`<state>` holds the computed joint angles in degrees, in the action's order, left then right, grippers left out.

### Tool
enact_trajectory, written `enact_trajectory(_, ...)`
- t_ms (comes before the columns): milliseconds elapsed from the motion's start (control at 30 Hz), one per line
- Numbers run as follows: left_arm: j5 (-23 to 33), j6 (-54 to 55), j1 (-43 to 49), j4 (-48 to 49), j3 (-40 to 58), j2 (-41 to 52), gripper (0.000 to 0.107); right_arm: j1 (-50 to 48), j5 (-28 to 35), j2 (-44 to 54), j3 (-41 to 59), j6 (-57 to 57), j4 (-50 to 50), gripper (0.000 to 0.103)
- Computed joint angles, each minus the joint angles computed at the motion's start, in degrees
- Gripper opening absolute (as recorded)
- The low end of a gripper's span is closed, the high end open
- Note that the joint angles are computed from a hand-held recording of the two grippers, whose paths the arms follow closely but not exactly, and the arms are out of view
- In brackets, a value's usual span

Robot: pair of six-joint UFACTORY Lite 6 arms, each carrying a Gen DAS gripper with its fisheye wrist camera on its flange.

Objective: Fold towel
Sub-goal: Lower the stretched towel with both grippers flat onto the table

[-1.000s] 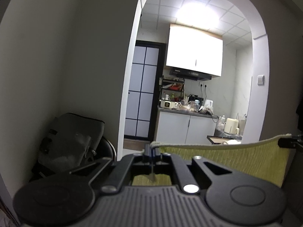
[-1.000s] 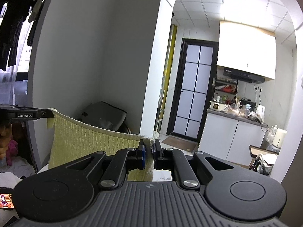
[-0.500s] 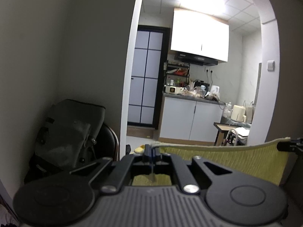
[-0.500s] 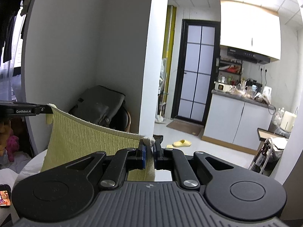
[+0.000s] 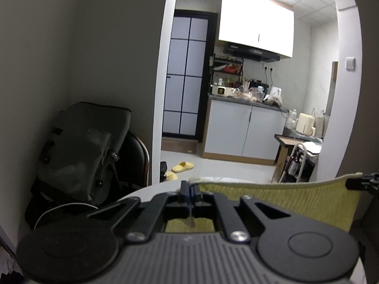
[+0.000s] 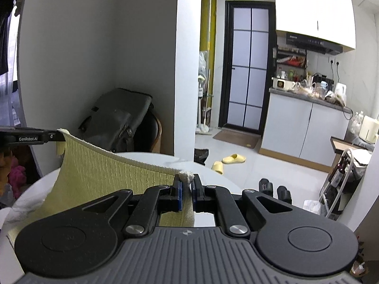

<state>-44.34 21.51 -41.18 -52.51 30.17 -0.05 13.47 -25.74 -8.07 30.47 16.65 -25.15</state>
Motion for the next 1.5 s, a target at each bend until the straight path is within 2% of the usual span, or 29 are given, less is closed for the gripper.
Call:
enact_trajectory(333, 1.93, -5.52, 5.92, 8.1, 8.99, 15.44, 0.002, -2.26, -4.73, 14.17, 5.78, 0.07, -1.2, 0.009)
enact_trajectory(633, 3.98, -8.18, 10.85, 13.45, 15.11, 24.05, 0.002, -2.9, -7.6, 26.2, 13.17, -0.02, -1.9, 0.009)
enact_trajectory(867, 4.97, -7.12, 12.6, 14.7, 20.57, 29.99, 0.002, -3.55, -8.59, 31.91, 16.55, -0.66, -2.24, 0.009)
enact_trajectory(933, 6.13, -6.27, 13.14, 14.58, 22.54, 31.7, 0.004, -3.34, -8.3, 33.42, 17.69, -1.55, -1.04, 0.009)
enact_trajectory(967, 6.65, -5.37, 13.26, 14.01, 23.35, 32.3, 0.008, -3.02, -7.92, 33.83, 18.04, -2.63, 0.27, 0.01)
enact_trajectory(1033, 7.21, -3.55, 13.39, 12.48, 24.52, 33.04, 0.01, -2.24, -7.0, 34.27, 18.55, -5.15, 3.32, 0.012)
enact_trajectory(1100, 7.42, -2.4, 13.58, 11.56, 25.16, 33.51, 0.01, -1.24, -6.17, 34.96, 19.39, -8.19, 7.22, 0.021)
enact_trajectory(1167, 8.14, -1.68, 13.8, 11.15, 25.4, 33.66, 0.012, 0.22, -6.23, 35.49, 19.78, -13.84, 13.89, 0.039)
enact_trajectory(1233, 8.25, -1.56, 13.81, 11.09, 25.1, 33.59, 0.015, 1.41, -6.68, 34.95, 19.15, -18.94, 19.61, 0.045)
enact_trajectory(1367, 7.9, -1.29, 13.43, 10.72, 23.59, 32.63, 0.016, 2.91, -7.33, 33.18, 17.51, -23.84, 25.29, 0.051)
enact_trajectory(1500, 6.94, -2.04, 13.09, 10.22, 20.44, 30.12, 0.021, 4.83, -6.44, 31.38, 16.29, -27.16, 28.9, 0.051)
